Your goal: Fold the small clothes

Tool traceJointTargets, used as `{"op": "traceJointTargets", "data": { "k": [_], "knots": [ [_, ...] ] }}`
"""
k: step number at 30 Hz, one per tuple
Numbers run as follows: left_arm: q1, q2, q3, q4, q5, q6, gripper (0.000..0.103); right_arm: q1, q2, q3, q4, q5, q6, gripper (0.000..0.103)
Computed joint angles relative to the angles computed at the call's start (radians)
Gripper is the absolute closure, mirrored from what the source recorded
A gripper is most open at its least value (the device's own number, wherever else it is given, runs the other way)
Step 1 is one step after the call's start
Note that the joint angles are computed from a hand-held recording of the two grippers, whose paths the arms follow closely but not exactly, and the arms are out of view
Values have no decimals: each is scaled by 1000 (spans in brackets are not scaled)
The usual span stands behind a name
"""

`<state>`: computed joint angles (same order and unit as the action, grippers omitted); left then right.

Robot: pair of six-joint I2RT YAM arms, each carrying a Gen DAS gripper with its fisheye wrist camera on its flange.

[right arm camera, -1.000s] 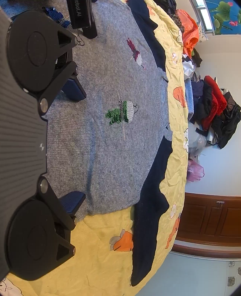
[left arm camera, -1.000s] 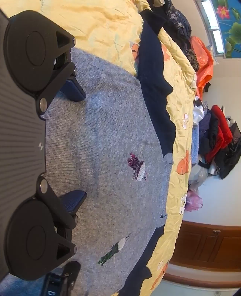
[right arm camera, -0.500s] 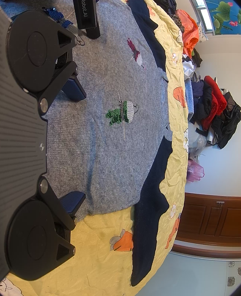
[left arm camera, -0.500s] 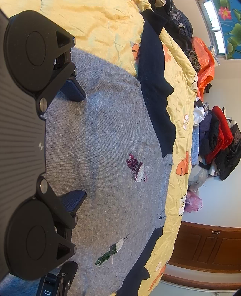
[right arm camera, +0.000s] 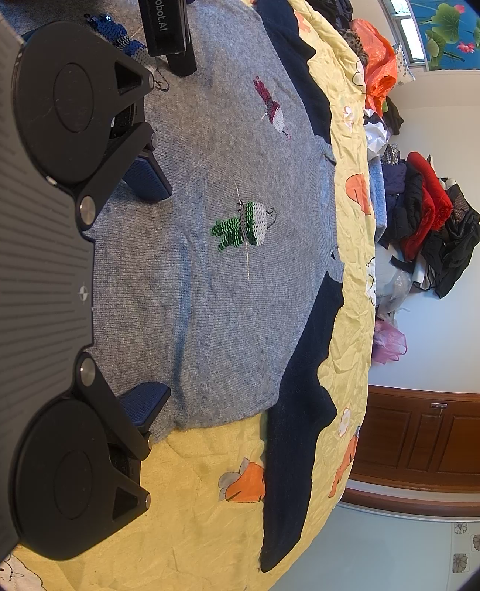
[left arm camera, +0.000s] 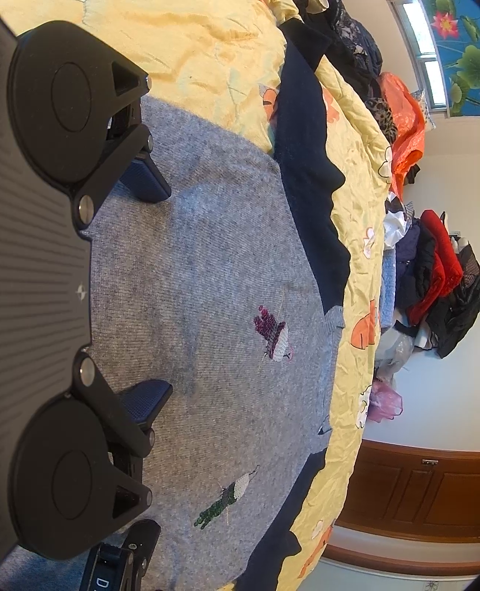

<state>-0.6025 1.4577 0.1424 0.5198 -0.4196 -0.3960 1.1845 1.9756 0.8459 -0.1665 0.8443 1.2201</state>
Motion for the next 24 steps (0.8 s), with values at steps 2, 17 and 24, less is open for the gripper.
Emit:
{"op": "traceJointTargets", "data": {
  "k": [2, 17, 24],
  "knots": [
    [-1, 2, 1, 0, -4, -1, 0, 1, 1, 2, -3, 1, 1, 0],
    [-13, 19, 18, -9, -18, -12, 0, 2, 6, 9, -4, -1, -3, 0],
    [-15, 21, 20, -11, -19, -14, 0, 2, 6, 10, -3, -1, -5, 0]
  ]
}}
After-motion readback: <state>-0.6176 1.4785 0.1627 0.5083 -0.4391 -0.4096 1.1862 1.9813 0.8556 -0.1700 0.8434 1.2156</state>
